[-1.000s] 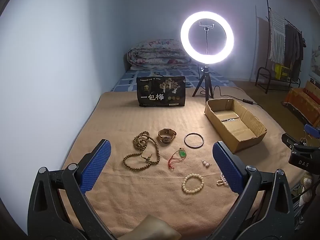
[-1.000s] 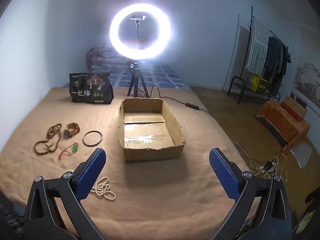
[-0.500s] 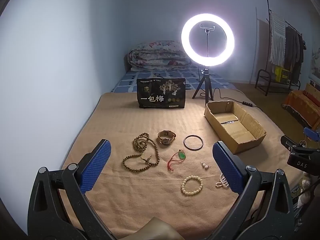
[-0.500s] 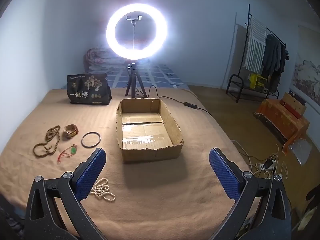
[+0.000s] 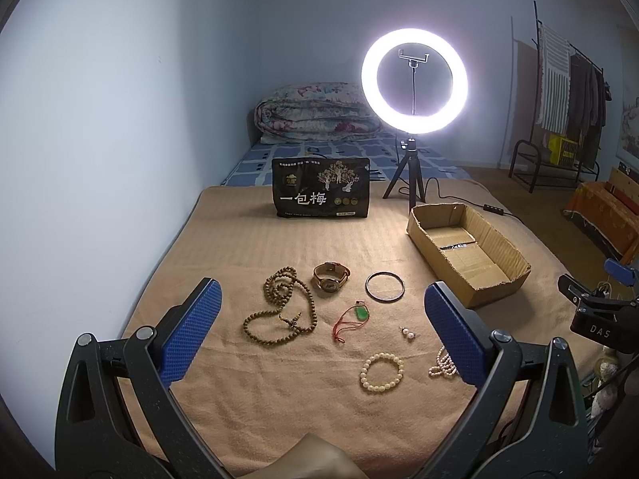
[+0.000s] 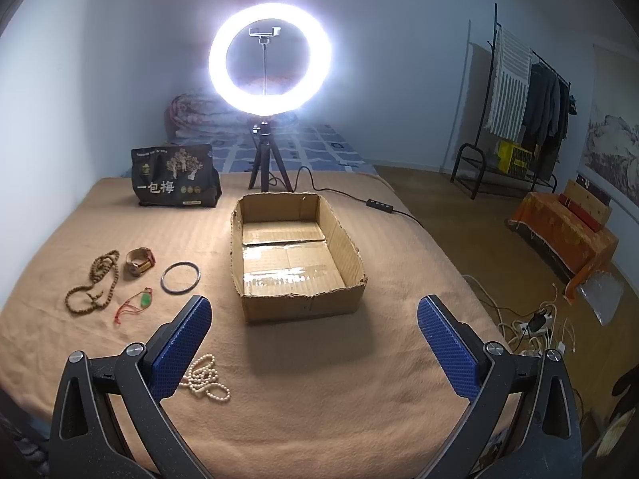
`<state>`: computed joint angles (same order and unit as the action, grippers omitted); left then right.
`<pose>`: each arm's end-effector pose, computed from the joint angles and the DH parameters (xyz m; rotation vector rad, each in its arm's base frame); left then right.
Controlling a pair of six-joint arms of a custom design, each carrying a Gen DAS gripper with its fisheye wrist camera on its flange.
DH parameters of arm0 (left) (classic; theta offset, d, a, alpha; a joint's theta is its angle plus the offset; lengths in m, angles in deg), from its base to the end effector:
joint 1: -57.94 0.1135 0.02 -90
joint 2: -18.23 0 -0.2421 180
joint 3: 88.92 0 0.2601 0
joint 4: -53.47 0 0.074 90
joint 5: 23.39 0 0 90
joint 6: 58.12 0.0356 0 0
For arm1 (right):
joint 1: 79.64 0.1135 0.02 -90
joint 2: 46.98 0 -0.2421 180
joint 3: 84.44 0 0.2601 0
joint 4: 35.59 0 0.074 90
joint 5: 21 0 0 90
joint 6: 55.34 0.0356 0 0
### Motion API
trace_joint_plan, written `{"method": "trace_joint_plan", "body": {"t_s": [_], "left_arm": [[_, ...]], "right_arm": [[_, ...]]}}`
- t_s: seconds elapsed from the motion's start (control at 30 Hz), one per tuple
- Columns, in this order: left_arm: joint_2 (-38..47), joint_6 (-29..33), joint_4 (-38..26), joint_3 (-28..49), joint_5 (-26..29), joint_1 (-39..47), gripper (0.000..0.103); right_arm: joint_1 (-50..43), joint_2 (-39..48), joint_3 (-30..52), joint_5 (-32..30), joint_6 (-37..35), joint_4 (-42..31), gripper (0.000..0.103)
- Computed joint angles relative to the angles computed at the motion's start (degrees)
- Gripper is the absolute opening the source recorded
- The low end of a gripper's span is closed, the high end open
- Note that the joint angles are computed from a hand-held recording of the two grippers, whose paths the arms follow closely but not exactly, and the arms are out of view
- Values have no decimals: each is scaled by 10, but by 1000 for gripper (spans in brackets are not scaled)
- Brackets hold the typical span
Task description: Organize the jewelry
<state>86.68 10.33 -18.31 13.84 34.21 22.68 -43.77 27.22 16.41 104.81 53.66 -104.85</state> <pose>0.1976 -0.1163 0.4220 -0.0480 2.1100 0.0435 0.2247 0.1368 0.3935 -0.0137 2.1574 -0.1806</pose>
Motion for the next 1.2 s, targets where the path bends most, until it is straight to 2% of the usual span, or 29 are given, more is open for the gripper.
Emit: {"method": "trace_joint_plan", "body": {"t_s": [1.2], "left_arm": [[7, 11, -6, 24, 10, 17, 103]], "right_arm": [[-5, 8, 7, 2, 9, -8, 102]]}}
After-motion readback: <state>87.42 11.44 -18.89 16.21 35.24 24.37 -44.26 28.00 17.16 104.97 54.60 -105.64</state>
